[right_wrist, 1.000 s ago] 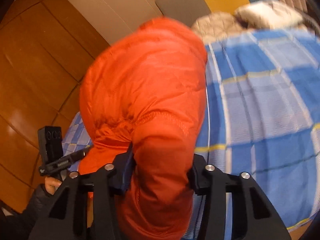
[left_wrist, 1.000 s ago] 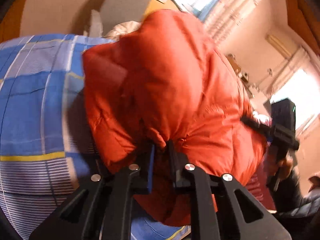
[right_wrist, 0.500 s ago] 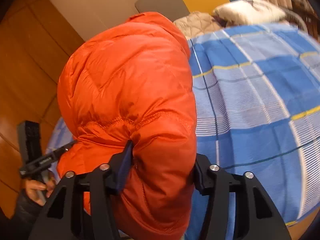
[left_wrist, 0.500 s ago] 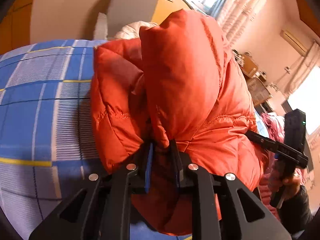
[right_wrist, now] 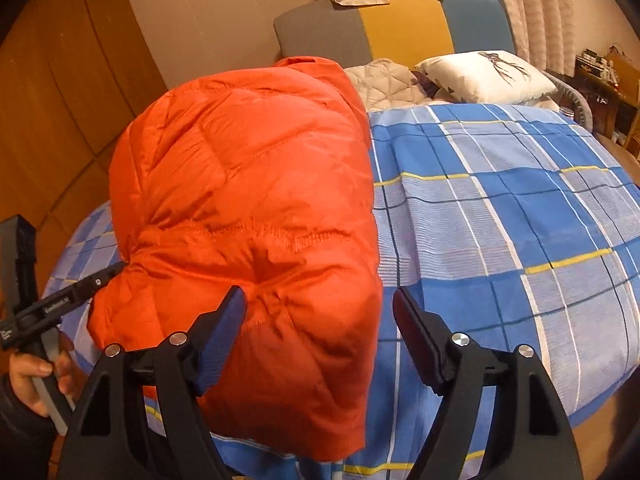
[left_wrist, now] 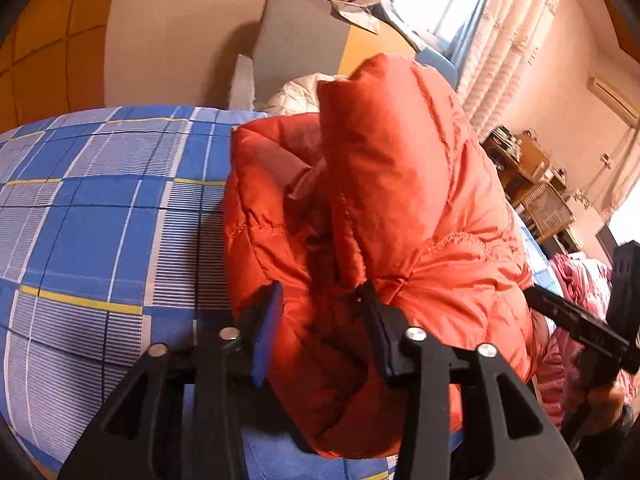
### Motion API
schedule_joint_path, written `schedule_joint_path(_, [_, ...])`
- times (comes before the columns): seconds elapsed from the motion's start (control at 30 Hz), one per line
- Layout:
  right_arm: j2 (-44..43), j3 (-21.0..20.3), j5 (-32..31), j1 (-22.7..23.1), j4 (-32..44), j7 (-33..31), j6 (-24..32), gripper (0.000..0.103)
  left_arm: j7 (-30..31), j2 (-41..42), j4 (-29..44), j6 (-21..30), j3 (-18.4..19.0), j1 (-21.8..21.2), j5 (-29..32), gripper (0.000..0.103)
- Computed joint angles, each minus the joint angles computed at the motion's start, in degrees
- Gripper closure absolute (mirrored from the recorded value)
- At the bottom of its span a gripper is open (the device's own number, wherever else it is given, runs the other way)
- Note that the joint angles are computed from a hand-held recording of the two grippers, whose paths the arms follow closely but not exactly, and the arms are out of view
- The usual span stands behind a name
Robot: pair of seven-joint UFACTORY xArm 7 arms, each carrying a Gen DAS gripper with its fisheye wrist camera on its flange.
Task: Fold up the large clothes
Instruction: 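Open both tools and release the jacket roll onto the bed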
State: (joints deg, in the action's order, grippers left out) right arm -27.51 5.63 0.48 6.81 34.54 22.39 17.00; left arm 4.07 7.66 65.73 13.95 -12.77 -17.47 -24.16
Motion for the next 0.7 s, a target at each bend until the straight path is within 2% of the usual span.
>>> schedule_joint_path(0.13, [-0.8,2.6,-2.6,-2.2,0.0,2.0,1.3,0.028,-2.4,-0.6,-1.0,-1.2,0.7,-0.7,2.4,0.053])
schedule_joint_path(0.23, [-1.9,4.9,-5.1,-3.6,0.2,5.0,2.7,0.028,-6.3,-1.5,-2.0,-2.5,1.8,-1.5,6.3,0.043])
schedule_joint_path(0.27, [-2.2,5.3,-5.8,-3.8,0.2,5.7,2.7,0.024,-6.0,-1.8,-2.4,-3.1,1.5,-1.3,6.0,0.041])
schedule_joint_path(0.3, [-2.6,6.0,-6.8,-4.2,0.1,6.6,2.5,0.018,-6.1,-1.8,-2.5,-3.3,1.5,-1.2,6.4,0.040])
schedule_joint_path(0.43, [-2.9,7.9,-10.0,-4.9,0.9,9.3,3.8,0.018,-11.3,-2.6,-3.5,-4.2,2.8,-2.1,12.7,0.039])
schedule_joint_path(0.53, [-4.3,8.9,-11.7,-5.3,0.7,12.0,4.8,0.017,-16.1,-4.3,-5.0,-5.3,3.4,-2.8,17.7,0.034])
schedule_joint_path(0.6, [-5.2,9.3,-12.8,-5.4,0.4,13.1,4.9,0.012,-17.8,-5.2,-5.6,-5.6,3.3,-2.9,19.4,0.034])
schedule_joint_path(0.7, [-6.3,10.9,-15.1,-6.7,0.8,15.5,6.9,0.012,-21.7,-6.3,-6.4,-5.7,3.4,-3.1,23.9,0.034])
